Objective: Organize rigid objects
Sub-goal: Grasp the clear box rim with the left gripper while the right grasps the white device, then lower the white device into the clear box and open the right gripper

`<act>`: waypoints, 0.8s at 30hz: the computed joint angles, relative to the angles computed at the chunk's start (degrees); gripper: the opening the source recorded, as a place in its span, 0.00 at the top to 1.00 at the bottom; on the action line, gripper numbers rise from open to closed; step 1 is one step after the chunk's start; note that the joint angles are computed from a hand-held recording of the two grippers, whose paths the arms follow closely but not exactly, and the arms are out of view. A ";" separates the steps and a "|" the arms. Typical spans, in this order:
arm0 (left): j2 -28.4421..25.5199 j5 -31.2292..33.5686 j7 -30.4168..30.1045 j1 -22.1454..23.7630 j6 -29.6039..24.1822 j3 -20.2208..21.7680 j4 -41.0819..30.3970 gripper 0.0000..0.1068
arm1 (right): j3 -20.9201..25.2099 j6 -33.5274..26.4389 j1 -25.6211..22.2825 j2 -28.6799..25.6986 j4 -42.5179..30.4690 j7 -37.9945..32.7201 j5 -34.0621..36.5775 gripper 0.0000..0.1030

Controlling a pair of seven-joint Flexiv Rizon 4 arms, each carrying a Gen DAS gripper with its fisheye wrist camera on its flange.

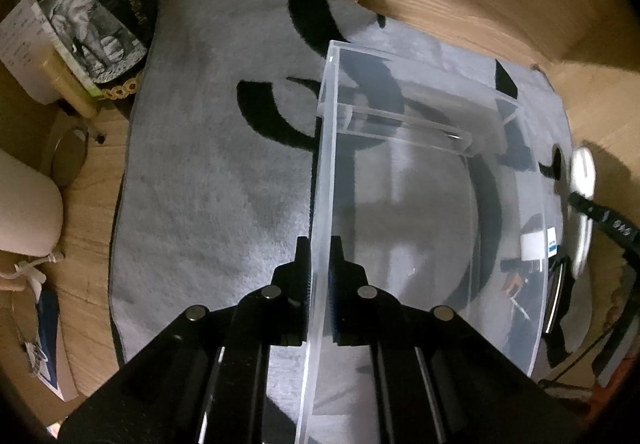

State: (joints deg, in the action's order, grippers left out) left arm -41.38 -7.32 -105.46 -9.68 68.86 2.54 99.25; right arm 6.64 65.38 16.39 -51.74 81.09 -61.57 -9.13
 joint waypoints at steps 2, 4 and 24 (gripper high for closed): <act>0.09 -0.02 0.95 0.48 0.19 -0.57 0.24 0.93 | -1.32 2.35 0.92 1.92 2.62 1.40 -0.28 0.73; 0.05 -0.08 1.73 0.70 0.41 -0.92 0.31 0.93 | -2.81 4.92 1.93 4.40 5.61 3.34 -0.89 0.73; 0.62 -2.81 13.30 3.44 3.19 -4.37 2.98 0.93 | 1.06 10.36 5.92 8.93 8.82 4.85 -6.92 0.73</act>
State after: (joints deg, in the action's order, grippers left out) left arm -40.76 -10.13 -92.16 -6.24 72.05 -1.83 102.23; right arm 7.70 75.74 22.31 -42.81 89.91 -56.72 -16.06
